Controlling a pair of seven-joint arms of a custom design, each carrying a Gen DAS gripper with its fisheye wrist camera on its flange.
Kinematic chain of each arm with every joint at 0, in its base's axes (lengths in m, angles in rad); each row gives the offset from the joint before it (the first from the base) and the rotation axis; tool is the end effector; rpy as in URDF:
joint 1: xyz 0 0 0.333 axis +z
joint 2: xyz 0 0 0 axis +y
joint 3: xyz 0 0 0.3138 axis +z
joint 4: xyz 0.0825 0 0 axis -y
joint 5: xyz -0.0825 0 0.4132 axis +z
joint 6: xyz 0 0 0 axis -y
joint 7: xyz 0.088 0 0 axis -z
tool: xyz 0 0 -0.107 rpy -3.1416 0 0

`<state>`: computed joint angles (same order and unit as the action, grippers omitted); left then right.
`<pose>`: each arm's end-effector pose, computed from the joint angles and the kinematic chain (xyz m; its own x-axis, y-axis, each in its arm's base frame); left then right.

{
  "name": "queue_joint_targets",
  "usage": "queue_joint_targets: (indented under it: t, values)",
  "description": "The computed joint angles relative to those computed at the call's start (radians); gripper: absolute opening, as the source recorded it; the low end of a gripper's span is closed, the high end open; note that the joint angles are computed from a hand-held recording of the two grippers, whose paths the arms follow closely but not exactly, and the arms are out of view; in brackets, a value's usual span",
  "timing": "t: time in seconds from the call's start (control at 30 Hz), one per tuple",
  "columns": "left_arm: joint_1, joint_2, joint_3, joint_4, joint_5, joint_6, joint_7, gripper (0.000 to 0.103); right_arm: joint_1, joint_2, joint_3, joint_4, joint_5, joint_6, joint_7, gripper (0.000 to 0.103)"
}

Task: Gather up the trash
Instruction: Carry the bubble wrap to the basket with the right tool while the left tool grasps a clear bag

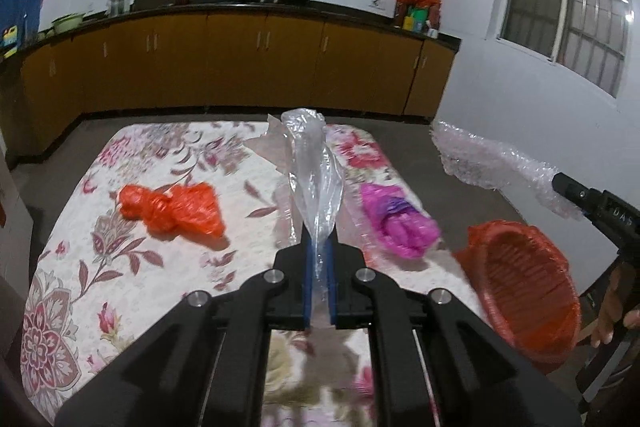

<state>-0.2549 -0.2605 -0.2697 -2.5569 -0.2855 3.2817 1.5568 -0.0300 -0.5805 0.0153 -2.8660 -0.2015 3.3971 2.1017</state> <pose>0.4441 -0.2283 0.4533 -0.3070 -0.9391 0.1541 -0.5784 0.0556 -0.8139 0.3968 0.0167 0.4617 -0.1211 -0.9436 -0.3081 -0.4320 0.3295 -0.8395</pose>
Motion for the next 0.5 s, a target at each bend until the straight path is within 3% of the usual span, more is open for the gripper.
queue_joint_targets:
  t: [0.2,0.5]
  values:
    - [-0.052,-0.007,0.006,0.02,0.01,-0.009,0.012,0.007,-0.08,-0.102,0.044,-0.068,0.025,-0.021,0.008,0.015]
    - [-0.105,0.014,-0.017,0.076,0.029,-0.03,0.036,0.008,-0.133,-0.225,0.028,-0.158,0.032,-0.067,0.03,0.015]
